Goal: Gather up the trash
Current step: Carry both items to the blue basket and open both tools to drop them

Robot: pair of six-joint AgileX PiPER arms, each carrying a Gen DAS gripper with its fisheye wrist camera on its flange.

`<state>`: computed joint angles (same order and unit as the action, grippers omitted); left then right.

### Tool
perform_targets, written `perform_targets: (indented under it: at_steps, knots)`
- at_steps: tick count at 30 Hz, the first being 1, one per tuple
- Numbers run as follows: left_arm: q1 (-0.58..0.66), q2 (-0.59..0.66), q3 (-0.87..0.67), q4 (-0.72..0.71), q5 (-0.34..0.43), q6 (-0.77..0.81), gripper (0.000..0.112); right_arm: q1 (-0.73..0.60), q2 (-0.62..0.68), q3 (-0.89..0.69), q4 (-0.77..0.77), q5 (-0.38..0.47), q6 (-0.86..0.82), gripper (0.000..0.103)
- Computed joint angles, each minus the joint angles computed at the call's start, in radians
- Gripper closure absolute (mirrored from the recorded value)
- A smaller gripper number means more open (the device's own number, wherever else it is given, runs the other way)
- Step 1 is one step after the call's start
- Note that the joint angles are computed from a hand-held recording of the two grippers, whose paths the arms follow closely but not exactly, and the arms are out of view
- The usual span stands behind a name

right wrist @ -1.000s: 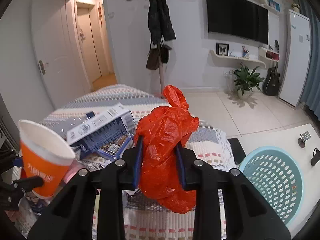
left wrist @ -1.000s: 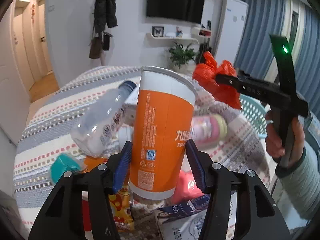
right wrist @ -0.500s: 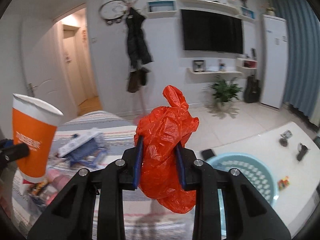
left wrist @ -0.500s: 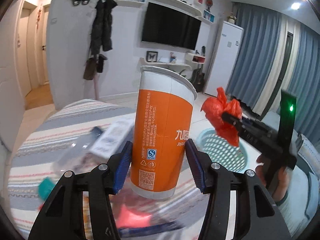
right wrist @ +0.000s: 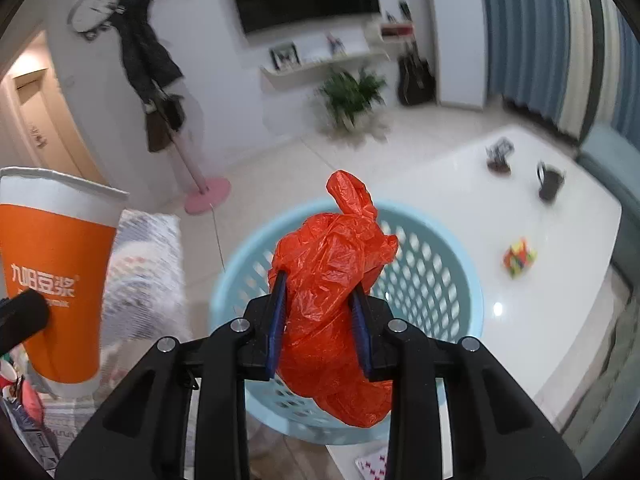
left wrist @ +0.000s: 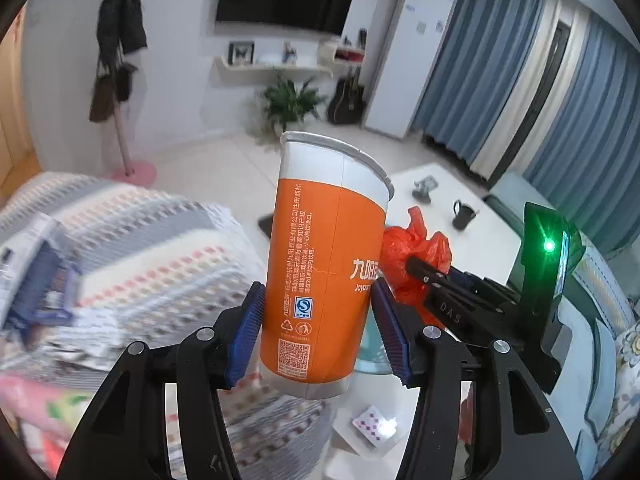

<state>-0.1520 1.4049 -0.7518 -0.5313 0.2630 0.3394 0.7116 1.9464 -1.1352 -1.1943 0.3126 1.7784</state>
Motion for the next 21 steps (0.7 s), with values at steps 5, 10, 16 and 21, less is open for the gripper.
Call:
perform_targets:
  at_steps: [5, 10, 16, 21]
  knots:
    - [-0.044, 0.162, -0.076, -0.02, -0.018, -0.003, 0.059, -0.044, 0.055, 0.013, 0.06, -0.056, -0.029, 0.074]
    - [-0.062, 0.218, -0.097, -0.111, -0.019, 0.074, 0.053, -0.072, 0.061, 0.037, 0.07, -0.085, -0.015, 0.053]
    - [-0.081, 0.223, -0.095, -0.061, -0.05, 0.006, 0.047, -0.075, 0.017, 0.082, -0.024, -0.068, 0.092, 0.049]
    - [-0.062, 0.159, -0.021, -0.219, -0.061, 0.168, 0.047, -0.042, -0.019, 0.101, -0.054, -0.041, 0.114, 0.049]
